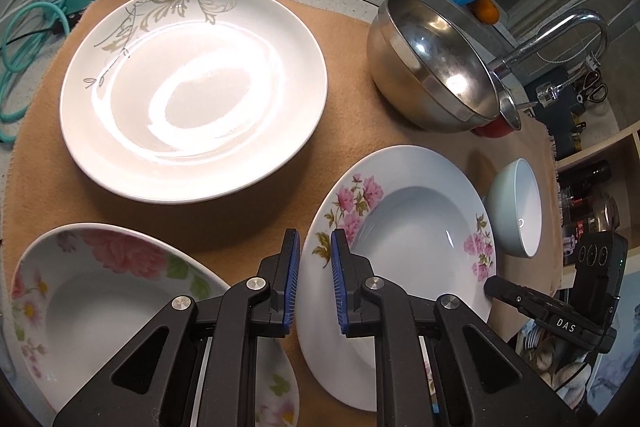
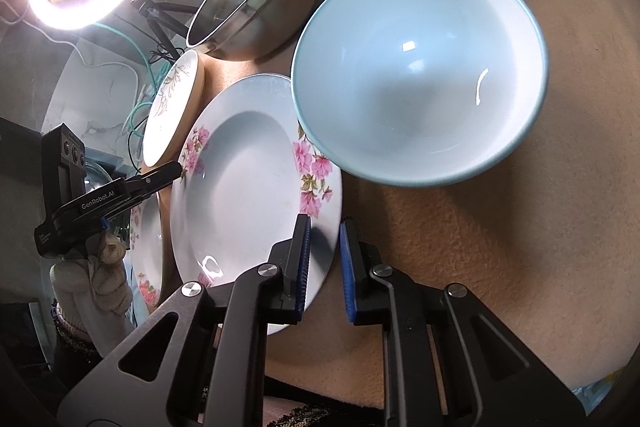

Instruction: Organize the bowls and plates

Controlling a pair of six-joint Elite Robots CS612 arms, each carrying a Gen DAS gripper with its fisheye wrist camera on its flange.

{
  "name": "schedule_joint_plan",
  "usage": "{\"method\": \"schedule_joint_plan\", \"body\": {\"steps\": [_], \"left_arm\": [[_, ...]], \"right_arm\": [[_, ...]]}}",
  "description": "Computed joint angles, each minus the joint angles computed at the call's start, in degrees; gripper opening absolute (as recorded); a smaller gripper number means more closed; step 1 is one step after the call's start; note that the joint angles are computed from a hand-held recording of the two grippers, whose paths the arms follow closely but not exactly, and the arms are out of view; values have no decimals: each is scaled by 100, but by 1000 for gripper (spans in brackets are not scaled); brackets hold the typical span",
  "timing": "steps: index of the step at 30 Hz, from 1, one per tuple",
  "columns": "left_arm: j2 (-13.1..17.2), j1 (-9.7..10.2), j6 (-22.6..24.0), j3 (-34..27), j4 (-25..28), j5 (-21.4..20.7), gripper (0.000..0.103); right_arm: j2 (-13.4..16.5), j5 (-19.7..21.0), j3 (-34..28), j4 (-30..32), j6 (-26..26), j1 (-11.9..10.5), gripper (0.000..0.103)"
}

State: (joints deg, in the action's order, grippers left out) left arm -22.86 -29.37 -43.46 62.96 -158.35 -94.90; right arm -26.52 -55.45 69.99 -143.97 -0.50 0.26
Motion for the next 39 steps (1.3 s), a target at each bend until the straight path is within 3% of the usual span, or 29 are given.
{"method": "schedule_joint_plan", "body": {"steps": [39], "left_arm": [[-218,-204,139,362,65,249,14]], "right_arm": [[-14,-257,-28,229,-256,117,15]]}}
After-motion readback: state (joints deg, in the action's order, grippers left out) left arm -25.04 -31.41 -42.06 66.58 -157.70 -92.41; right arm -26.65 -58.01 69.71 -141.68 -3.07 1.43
